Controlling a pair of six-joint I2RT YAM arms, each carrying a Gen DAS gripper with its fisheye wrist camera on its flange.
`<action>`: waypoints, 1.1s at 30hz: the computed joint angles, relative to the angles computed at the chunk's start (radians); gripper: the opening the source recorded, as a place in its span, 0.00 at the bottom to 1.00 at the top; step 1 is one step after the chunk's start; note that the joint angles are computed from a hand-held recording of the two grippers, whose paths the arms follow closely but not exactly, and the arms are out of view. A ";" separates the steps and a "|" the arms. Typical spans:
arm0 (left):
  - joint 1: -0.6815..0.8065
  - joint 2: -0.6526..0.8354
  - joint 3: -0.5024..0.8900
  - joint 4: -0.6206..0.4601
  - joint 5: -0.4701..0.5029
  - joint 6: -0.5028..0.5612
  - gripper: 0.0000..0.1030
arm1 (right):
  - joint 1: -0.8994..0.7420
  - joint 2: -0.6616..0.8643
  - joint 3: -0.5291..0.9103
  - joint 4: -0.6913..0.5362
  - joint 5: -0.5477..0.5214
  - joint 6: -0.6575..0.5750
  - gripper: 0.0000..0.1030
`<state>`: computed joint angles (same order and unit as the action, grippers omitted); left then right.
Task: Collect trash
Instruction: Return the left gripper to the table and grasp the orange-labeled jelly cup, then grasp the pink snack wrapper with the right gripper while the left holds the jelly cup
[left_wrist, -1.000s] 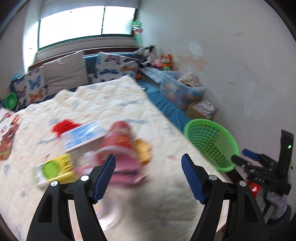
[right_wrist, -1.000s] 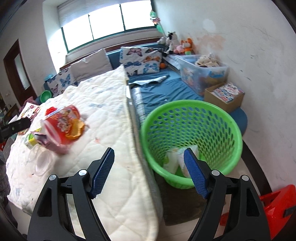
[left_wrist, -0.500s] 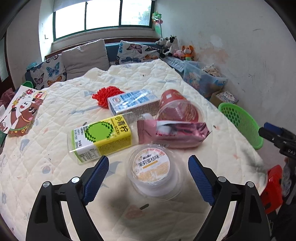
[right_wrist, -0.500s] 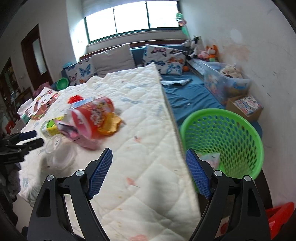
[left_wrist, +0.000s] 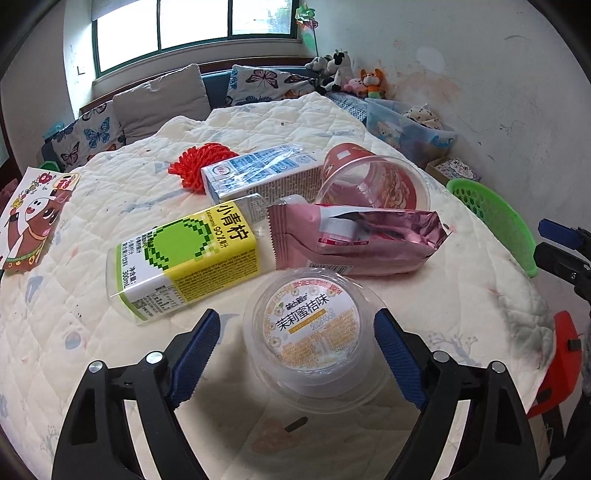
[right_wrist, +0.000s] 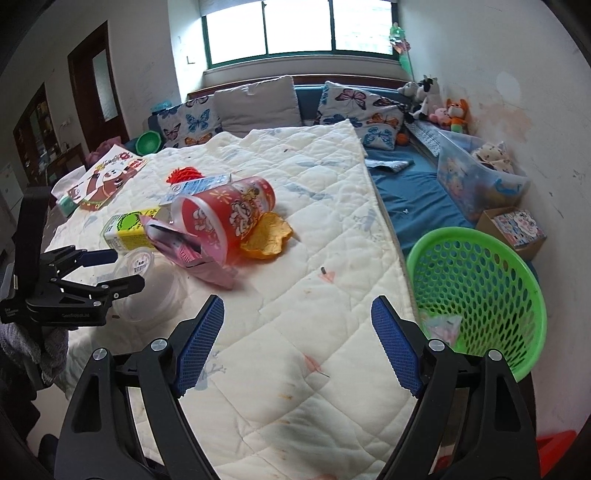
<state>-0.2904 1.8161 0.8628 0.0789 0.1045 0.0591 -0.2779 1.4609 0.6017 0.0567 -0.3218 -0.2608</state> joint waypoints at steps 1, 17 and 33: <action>-0.002 0.001 0.000 0.002 0.004 0.003 0.74 | 0.007 0.001 0.002 -0.001 0.002 -0.001 0.80; 0.010 -0.059 -0.057 0.034 0.017 0.004 0.65 | 0.182 0.026 0.053 -0.043 0.055 -0.051 0.79; 0.133 -0.204 -0.132 -0.005 0.063 0.022 0.65 | 0.379 0.240 0.271 -0.082 0.120 -0.169 0.72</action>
